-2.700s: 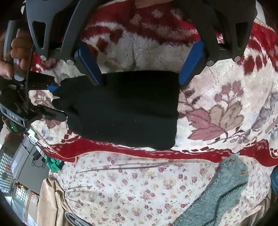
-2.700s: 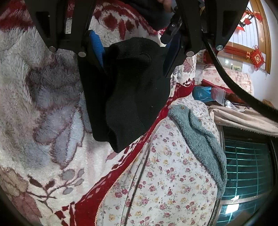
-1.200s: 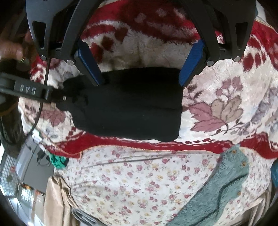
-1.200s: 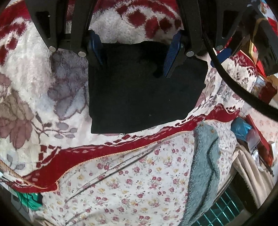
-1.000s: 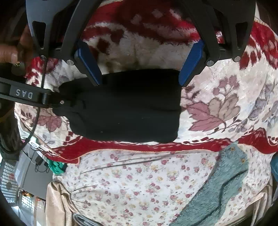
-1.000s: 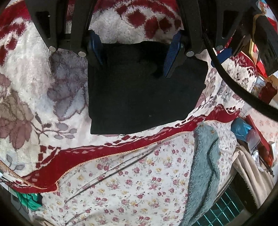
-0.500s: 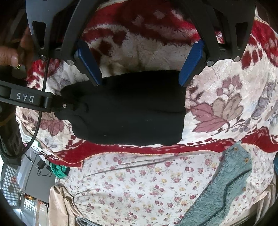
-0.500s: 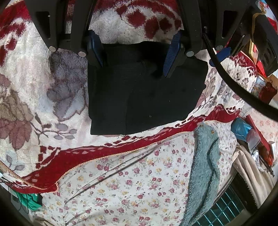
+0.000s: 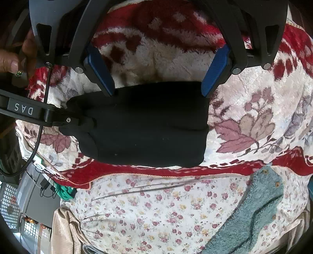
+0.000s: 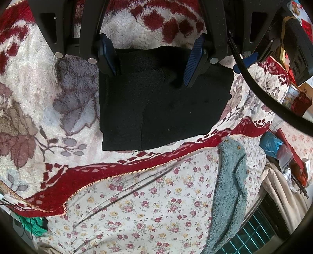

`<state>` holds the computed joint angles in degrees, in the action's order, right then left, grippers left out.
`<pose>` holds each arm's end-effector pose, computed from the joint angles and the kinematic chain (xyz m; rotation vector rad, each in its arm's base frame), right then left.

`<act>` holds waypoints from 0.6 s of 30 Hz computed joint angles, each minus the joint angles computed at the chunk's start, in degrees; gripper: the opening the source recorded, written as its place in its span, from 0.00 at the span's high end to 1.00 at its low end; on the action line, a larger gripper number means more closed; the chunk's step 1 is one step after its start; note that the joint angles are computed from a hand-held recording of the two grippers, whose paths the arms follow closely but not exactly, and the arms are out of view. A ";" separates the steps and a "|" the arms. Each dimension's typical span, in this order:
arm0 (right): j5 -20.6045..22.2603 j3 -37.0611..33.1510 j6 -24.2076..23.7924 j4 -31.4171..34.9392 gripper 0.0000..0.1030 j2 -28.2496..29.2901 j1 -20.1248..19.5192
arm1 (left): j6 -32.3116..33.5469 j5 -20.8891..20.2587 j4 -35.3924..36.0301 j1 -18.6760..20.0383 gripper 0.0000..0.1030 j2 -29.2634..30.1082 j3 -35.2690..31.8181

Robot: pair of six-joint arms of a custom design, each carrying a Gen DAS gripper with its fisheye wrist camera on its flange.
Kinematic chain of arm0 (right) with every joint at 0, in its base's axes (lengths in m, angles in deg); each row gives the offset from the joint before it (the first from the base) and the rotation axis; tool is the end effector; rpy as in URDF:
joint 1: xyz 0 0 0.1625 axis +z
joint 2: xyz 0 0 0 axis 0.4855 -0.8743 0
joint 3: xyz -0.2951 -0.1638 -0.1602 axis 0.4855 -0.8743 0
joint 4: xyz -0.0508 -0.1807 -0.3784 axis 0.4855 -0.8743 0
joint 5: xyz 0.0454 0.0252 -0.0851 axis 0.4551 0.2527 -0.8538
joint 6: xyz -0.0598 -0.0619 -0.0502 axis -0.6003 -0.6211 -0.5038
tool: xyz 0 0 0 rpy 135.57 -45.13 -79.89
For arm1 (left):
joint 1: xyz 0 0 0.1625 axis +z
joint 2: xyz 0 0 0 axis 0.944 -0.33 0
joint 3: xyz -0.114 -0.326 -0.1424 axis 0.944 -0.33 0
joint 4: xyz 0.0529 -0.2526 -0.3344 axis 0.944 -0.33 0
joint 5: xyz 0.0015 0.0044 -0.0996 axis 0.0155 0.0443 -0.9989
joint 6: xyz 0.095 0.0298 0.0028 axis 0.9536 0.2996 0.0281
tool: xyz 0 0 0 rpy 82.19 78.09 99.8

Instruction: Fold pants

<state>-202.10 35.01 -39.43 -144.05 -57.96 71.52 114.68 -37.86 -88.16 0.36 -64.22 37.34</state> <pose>0.2028 -0.6854 0.0821 -0.2600 -2.4159 1.1221 -0.0937 -0.7664 0.1623 1.1807 2.5221 -0.4944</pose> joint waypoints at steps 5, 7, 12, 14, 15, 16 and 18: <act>0.00 0.03 0.04 -0.09 0.40 0.05 0.02 | -0.15 -0.14 0.29 0.04 0.12 0.06 -0.03; -0.03 0.04 0.03 -0.20 0.40 0.09 0.05 | -0.19 -0.10 0.35 0.05 0.12 0.11 -0.11; 0.00 0.06 0.10 -0.17 0.40 0.06 0.04 | -0.33 -0.15 0.44 0.06 0.12 0.06 -0.04; -0.03 0.04 0.05 -0.20 0.40 0.09 0.06 | -0.33 -0.14 0.49 0.06 0.12 0.16 -0.17; -0.03 0.05 0.05 -0.16 0.40 0.06 0.05 | -0.40 -0.17 0.49 0.06 0.12 0.10 -0.05; -0.03 0.05 0.05 -0.16 0.40 0.06 0.05 | -0.40 -0.17 0.49 0.06 0.12 0.10 -0.05; 0.01 0.07 0.09 -0.16 0.40 0.04 0.04 | -0.30 -0.14 0.53 0.06 0.12 0.17 -0.21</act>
<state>-202.09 35.07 -39.34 -144.21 -57.92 71.56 114.38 -38.01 -87.63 0.41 -64.05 37.13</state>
